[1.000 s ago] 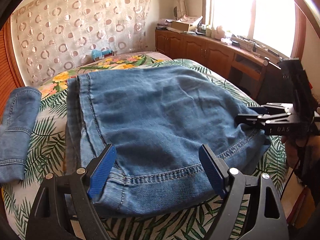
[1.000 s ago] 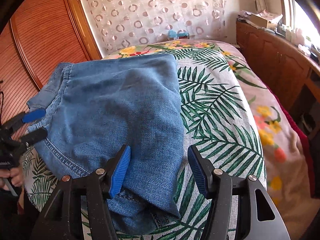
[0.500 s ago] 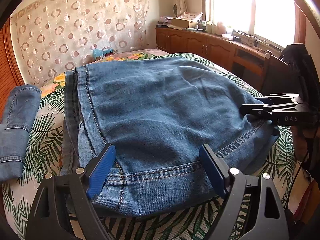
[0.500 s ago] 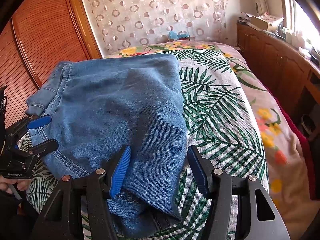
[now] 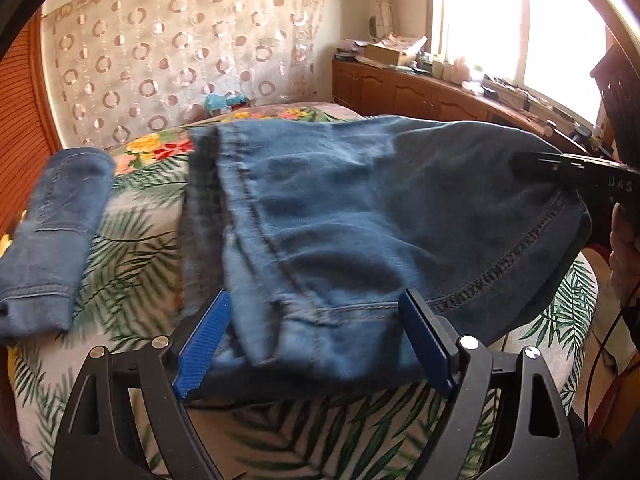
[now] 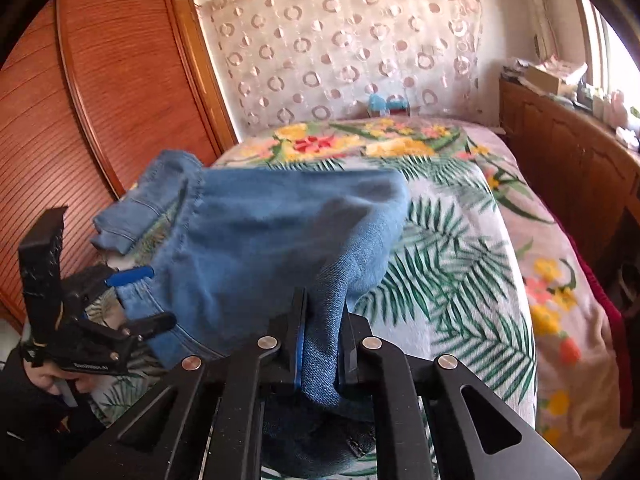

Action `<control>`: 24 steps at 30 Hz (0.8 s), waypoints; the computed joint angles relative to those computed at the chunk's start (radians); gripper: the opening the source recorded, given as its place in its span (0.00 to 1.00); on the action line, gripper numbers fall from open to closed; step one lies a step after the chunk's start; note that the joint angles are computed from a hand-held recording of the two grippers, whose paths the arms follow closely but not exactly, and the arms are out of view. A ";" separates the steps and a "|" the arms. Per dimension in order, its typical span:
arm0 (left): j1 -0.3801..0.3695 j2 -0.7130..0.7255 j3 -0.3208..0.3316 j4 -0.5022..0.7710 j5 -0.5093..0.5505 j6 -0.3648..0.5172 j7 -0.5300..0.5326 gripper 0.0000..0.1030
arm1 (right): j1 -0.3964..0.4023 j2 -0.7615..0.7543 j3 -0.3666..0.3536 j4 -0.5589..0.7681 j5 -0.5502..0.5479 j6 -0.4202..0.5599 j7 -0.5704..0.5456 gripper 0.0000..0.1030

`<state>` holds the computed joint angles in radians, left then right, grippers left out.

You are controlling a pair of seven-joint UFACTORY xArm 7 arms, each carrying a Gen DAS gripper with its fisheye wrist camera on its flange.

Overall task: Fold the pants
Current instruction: 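Fold the held jeans over onto the stack with the right gripper, then lay the folded jeans down and open the right gripper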

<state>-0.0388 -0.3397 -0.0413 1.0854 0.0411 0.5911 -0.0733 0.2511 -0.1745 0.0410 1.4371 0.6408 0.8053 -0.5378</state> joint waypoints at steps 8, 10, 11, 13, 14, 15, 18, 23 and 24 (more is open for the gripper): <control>0.056 -0.107 0.039 -0.051 0.002 -0.011 -0.017 0.84 | 0.042 0.031 0.039 0.097 -0.008 -0.004 -0.026 0.10; 0.066 -0.129 0.052 -0.060 -0.006 -0.015 -0.015 0.84 | 0.056 0.046 0.055 0.123 -0.008 -0.010 -0.026 0.10; 0.070 -0.142 0.060 -0.067 -0.011 -0.017 -0.011 0.84 | 0.062 0.054 0.060 0.133 -0.005 -0.011 -0.030 0.10; 0.086 -0.160 0.064 -0.075 -0.010 -0.018 -0.012 0.84 | 0.075 0.074 0.072 0.162 -0.001 -0.008 -0.035 0.10; 0.097 -0.172 0.064 -0.081 -0.004 -0.018 -0.016 0.84 | 0.081 0.083 0.078 0.174 0.006 -0.005 -0.040 0.09; 0.106 -0.185 0.066 -0.088 0.000 -0.020 -0.015 0.84 | 0.087 0.090 0.084 0.188 0.012 0.002 -0.043 0.09; 0.123 -0.219 0.077 -0.102 0.003 -0.027 -0.010 0.84 | 0.100 0.124 0.101 0.232 0.024 0.020 -0.062 0.09; 0.155 -0.255 0.091 -0.116 0.010 -0.035 0.001 0.84 | 0.119 0.192 0.137 0.288 -0.005 0.044 -0.076 0.09; 0.160 -0.258 0.093 -0.116 0.011 -0.036 0.001 0.84 | 0.121 0.205 0.144 0.297 -0.011 0.052 -0.078 0.09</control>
